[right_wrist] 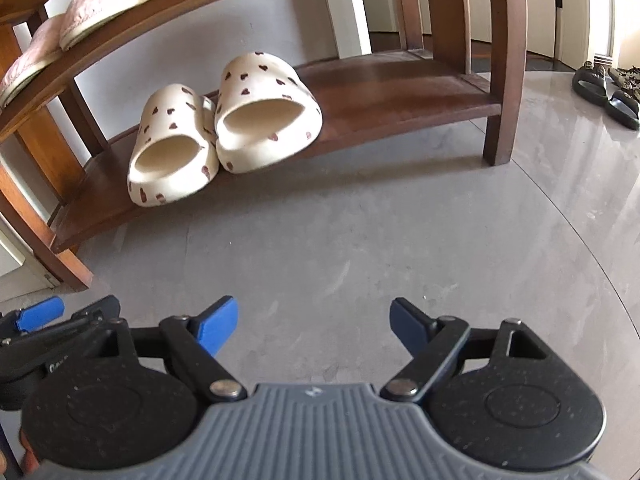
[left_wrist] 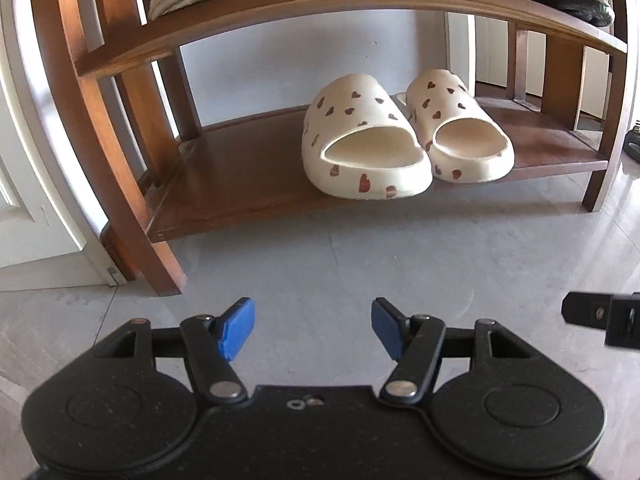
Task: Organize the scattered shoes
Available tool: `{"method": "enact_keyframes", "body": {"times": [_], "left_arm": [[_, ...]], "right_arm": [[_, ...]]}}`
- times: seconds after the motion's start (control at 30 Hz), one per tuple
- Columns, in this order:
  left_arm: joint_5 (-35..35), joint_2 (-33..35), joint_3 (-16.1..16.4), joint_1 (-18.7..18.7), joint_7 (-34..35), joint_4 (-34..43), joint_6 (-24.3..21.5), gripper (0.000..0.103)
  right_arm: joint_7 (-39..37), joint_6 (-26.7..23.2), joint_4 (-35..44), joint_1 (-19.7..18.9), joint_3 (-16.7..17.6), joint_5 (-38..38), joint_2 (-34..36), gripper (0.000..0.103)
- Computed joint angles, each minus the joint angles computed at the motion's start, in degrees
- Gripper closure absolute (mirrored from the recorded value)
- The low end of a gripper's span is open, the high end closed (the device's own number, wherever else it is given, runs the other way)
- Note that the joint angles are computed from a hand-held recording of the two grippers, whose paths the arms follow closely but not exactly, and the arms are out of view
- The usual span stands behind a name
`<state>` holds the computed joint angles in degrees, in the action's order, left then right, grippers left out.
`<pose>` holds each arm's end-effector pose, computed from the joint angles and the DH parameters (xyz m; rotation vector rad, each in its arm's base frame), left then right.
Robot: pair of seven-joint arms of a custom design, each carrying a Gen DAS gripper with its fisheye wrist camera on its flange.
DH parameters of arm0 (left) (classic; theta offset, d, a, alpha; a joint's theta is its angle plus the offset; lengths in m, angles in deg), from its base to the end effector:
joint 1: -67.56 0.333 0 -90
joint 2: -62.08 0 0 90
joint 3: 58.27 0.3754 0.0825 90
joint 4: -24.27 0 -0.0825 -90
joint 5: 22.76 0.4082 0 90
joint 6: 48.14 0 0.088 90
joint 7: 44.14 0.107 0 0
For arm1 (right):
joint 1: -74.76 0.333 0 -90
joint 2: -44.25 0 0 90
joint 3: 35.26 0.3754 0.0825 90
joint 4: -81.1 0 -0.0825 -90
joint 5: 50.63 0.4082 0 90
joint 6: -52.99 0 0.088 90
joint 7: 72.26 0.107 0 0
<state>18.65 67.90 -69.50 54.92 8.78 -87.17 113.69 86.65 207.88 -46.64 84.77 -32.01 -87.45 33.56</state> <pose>0.5852 -0.2897 0.5607 -1.3655 1.9773 -0.7713 0.5249 0.1468 0.5680 -1.2880 2.1051 -0.6528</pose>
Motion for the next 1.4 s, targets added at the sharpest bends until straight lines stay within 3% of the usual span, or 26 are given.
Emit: {"method": "enact_keyframes", "body": {"times": [0.5, 1.4], "left_arm": [[-5.81, -0.31, -1.44, -0.71, 4.36, -0.19, 2.72, 0.039], [-6.80, -1.36, -1.73, -1.45, 4.71, -1.06, 4.40, 0.039]], "right_arm": [[3.51, -4.77, -1.92, -0.61, 0.74, -1.98, -3.82, 0.017], [4.12, -4.60, -4.01, -0.94, 0.75, -1.75, -5.76, 0.017]]}}
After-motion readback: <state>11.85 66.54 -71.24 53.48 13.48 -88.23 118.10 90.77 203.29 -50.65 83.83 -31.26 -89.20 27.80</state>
